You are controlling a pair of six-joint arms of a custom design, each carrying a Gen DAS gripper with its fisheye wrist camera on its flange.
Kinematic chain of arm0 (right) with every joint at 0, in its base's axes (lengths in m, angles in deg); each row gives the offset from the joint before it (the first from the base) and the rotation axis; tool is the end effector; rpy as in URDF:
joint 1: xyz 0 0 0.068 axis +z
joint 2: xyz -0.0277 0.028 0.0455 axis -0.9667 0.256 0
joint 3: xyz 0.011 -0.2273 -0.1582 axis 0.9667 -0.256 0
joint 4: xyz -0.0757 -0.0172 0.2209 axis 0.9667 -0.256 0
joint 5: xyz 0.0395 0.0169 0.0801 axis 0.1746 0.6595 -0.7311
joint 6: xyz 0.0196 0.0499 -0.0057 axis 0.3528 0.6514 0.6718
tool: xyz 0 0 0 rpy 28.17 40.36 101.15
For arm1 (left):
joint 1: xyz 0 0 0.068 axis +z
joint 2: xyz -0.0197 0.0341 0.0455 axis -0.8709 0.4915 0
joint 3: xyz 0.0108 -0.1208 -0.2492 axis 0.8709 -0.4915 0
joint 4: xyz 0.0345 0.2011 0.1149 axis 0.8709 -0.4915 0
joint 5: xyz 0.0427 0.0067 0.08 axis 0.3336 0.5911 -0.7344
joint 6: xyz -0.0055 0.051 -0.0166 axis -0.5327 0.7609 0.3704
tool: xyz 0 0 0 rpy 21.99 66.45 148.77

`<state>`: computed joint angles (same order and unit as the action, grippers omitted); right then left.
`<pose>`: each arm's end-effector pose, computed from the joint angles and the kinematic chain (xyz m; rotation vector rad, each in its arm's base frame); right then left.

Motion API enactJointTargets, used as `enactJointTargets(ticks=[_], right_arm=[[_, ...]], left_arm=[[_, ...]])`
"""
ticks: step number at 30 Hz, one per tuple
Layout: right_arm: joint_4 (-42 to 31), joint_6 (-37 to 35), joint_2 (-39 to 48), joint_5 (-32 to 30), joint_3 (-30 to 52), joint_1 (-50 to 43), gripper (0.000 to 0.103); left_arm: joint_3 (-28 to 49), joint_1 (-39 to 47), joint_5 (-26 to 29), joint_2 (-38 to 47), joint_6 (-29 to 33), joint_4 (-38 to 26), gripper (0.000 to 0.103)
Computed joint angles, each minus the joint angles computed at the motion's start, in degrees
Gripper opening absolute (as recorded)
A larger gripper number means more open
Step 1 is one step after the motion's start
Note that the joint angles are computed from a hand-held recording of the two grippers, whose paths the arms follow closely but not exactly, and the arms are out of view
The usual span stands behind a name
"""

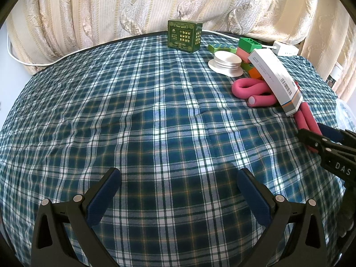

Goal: Organize objects
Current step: 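Grasp the pink foam tube with the right gripper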

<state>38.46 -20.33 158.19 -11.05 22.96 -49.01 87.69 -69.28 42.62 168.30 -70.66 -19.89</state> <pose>0.3664 0.1807 0.1211 -0.5886 2.4513 0.2048 0.2681 -0.0321 0.1153 -0.4199 2.4995 0.1012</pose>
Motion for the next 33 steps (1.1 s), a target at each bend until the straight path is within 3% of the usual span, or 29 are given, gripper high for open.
enactJointTargets(ticks=[7, 15, 33], right_arm=[[2.8, -0.4, -3.1, -2.7, -5.4, -2.2, 0.055], [5.8, -1.2, -6.9, -6.3, -11.8, -6.9, 0.055], [10.3, -4.8, -9.1, -14.2, -17.5, -12.3, 0.055]], left_arm=[[1.4, 0.0, 0.8, 0.5, 0.9, -1.0, 0.103], [7.2, -2.6, 1.7, 3.0, -0.6, -6.2, 0.102], [30.1, -8.8, -2.0, 11.0, -8.3, -19.6, 0.101]])
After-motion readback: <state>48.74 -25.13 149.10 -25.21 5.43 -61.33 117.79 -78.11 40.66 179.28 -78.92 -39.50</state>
